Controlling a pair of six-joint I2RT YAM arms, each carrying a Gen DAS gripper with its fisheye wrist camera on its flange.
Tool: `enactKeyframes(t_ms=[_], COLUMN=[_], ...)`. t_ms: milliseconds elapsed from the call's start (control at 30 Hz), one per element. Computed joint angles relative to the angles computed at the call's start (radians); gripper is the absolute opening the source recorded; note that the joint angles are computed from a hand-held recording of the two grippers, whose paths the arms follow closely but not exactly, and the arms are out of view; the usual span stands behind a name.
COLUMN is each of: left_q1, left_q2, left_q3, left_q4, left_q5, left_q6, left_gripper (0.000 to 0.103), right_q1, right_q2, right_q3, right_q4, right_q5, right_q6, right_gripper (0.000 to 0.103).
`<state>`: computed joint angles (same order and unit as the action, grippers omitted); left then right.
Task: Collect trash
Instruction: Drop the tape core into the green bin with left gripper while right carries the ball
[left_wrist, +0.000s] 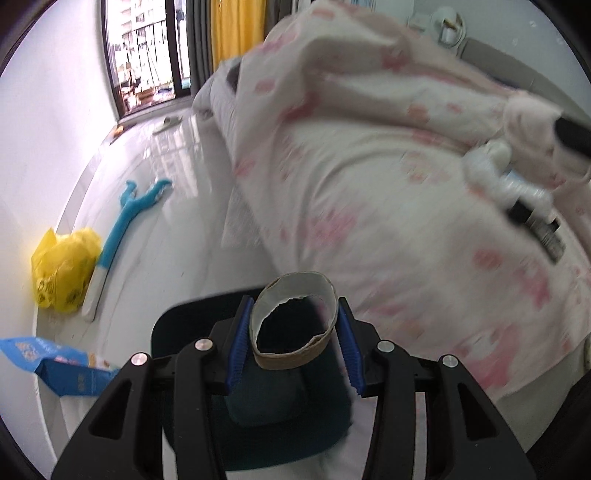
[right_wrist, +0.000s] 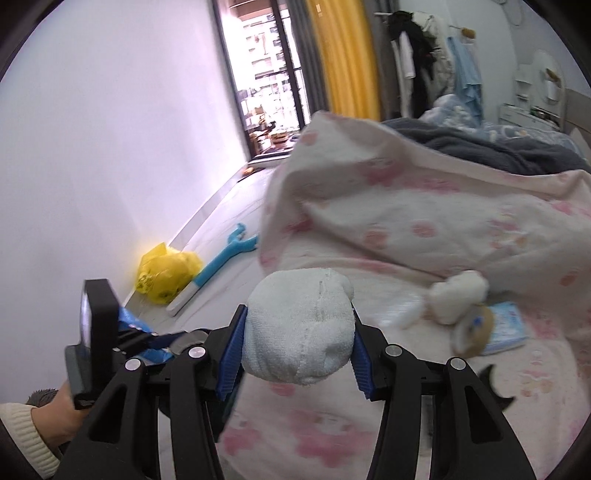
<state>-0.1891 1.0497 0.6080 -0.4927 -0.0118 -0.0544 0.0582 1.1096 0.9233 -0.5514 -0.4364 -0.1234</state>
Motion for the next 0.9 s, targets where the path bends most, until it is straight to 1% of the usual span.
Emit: enactKeyframes(t_ms=[167, 400, 500, 567, 700, 767, 800, 833, 900], left_q1=[0.129, 0.284, 0.351, 0.391, 0.476, 0.524, 0.538, 0.56, 0.585], left_q2=[0.034, 0.117, 0.164, 0.204, 0.237, 0.225, 0.228, 0.224, 0.219], left_q3=[-0.043, -0.076, -0.082, -0.09, -0.092, -0.09, -0.086, -0.086, -0.082], left_q4=[-0.032, -0.064, -0.082, -0.066, -0.082, -0.105, -0.11, -0.119, -0.128], left_q5=[0.066, 0.126, 0.14, 0.143, 0.16, 0.181, 0.189, 0.2, 0.213], left_q6=[0.086, 0.19, 0.243, 0.279, 0.34, 0.374, 0.384, 0.4, 0.423], left_gripper=[0.048, 0.048, 0.048, 0.048, 0.048, 0.05, 0.057, 0.061, 0.061], right_q1=[0.162, 0.381, 0.428, 0.463, 0.517, 0.537, 0.546, 0.553, 0.565], right_q2=[0.026, 0.094, 0.133, 0.163, 0.219, 0.252, 0.266, 0.286, 0.321], right_q3=[-0.006, 0.008, 0.02, 0.033, 0.057, 0.072, 0.077, 0.084, 0.102], right_q4=[0.019, 0.054, 0.059, 0.058, 0.064, 0.067, 0.068, 0.07, 0.071], right_q5=[0.081, 0.202, 0.229, 0.249, 0.273, 0.277, 0.278, 0.277, 0.276], right_q6=[0.069, 0.149, 0.16, 0.174, 0.205, 0.224, 0.233, 0.242, 0.258], right_gripper=[0.052, 0.052, 0.052, 0.052, 0.052, 0.052, 0.052, 0.052, 0.052])
